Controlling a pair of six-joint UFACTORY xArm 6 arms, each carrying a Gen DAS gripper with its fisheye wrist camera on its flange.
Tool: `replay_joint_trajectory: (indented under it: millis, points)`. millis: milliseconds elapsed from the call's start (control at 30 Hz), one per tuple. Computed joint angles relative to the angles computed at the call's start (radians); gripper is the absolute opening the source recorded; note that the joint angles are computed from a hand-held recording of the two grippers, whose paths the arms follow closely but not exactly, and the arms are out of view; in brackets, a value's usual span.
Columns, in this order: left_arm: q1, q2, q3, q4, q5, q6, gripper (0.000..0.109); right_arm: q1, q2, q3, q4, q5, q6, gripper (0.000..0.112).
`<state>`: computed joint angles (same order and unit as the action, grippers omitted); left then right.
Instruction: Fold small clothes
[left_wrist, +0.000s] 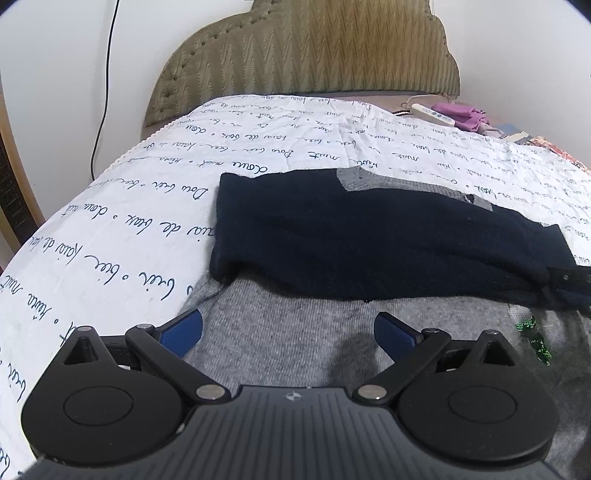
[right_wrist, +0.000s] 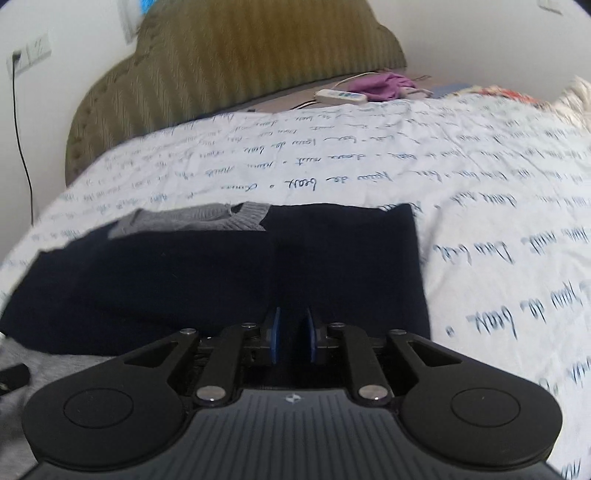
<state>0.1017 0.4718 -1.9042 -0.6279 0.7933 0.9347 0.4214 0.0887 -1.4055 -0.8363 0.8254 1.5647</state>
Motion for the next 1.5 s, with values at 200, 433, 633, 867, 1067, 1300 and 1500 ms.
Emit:
replay_joint_trajectory:
  millis: [200,433,633,867,1067,1300,1500]
  points:
    - [0.007,-0.037,0.058,-0.014,-0.002,0.020,0.101,0.060,-0.090,0.106,-0.081,-0.035,0.136,0.075]
    - [0.022,-0.085,0.130,-0.029,-0.004,0.045,0.101,0.124,-0.095,0.103,-0.073,-0.018,0.096,0.075]
    - [0.039,-0.128,0.195,-0.040,-0.013,0.077,0.101,0.158,-0.103,0.121,-0.061,-0.028,0.112,0.081]
    - [0.059,-0.170,0.253,-0.059,-0.016,0.105,0.101,0.197,-0.123,0.142,-0.066,-0.013,0.130,0.081]
    - [0.073,-0.213,0.312,-0.081,-0.021,0.145,0.101,0.231,-0.132,0.148,-0.079,0.014,0.146,0.082]
    - [0.087,-0.248,0.356,-0.099,-0.024,0.177,0.101,0.263,-0.140,0.158,-0.087,0.034,0.159,0.084]
    - [0.101,-0.294,0.414,-0.120,-0.022,0.213,0.101,0.289,-0.148,0.166,-0.091,0.046,0.166,0.084]
